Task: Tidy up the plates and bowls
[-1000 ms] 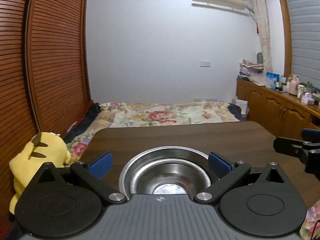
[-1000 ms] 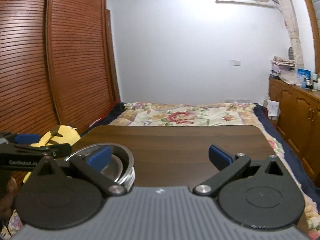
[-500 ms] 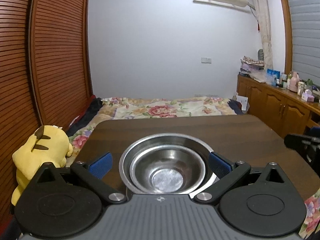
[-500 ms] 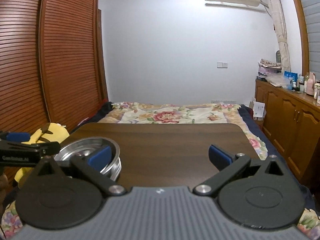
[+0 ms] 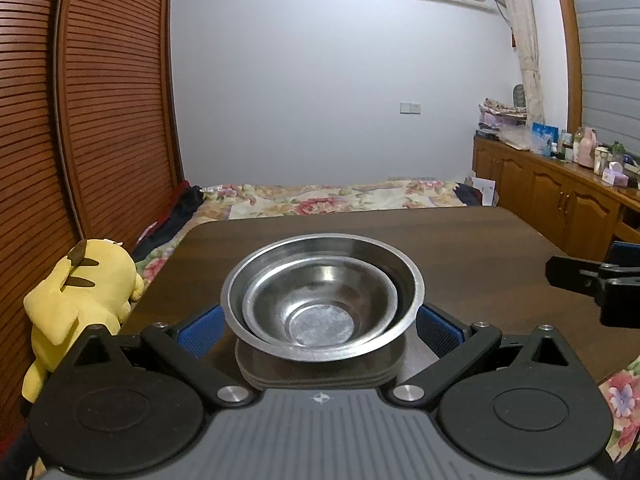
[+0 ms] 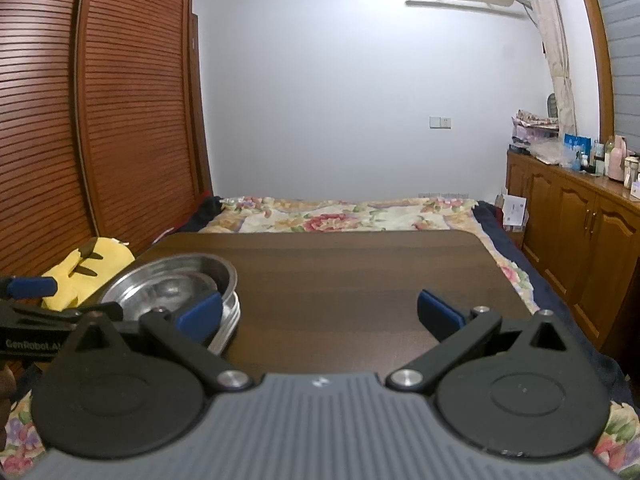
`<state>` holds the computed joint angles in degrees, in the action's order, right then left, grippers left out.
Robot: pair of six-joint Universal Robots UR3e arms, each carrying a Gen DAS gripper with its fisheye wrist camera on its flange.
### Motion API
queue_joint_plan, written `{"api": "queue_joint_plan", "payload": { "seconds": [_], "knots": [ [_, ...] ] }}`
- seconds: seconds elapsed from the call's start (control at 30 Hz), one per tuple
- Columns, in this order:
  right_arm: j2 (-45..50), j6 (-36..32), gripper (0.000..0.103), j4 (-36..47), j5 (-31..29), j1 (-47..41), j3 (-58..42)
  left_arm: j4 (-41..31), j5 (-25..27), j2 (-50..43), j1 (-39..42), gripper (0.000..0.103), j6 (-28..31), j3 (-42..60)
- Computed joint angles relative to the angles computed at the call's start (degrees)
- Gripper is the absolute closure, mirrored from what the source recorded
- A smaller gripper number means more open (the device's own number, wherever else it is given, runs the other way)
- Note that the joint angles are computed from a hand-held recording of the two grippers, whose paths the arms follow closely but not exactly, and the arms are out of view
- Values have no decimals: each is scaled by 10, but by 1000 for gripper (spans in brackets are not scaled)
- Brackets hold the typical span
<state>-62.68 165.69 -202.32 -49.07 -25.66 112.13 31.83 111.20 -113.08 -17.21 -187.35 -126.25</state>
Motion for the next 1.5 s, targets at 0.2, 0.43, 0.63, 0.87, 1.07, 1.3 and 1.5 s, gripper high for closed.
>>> {"api": "queue_joint_plan", "payload": {
  "seconds": [0.2,0.43,0.63,0.87,1.07,1.3,1.5],
  "knots": [
    [3,-8,0,-14,0,-4,20,19,12,-22,-10,0,-1,-2],
    [20,-9,0,-40,-9,-3,27,31,10,-41,-3,0,-13,-7],
    [29,-11,0,-47,-16,-2,31,46,7,-53,5,0,-14,-14],
    [28,-15,0,-40,-14,-4,33,49,4,-54,9,0,-14,-17],
    [30,-13,0,-41,-16,-3,29,50,3,-55,10,0,-13,-17],
    [31,-12,0,-40,-17,-3,27,51,4,-55,10,0,-13,-18],
    [33,-9,0,-40,-17,-2,25,52,4,-55,9,0,-13,-18]
  ]
}}
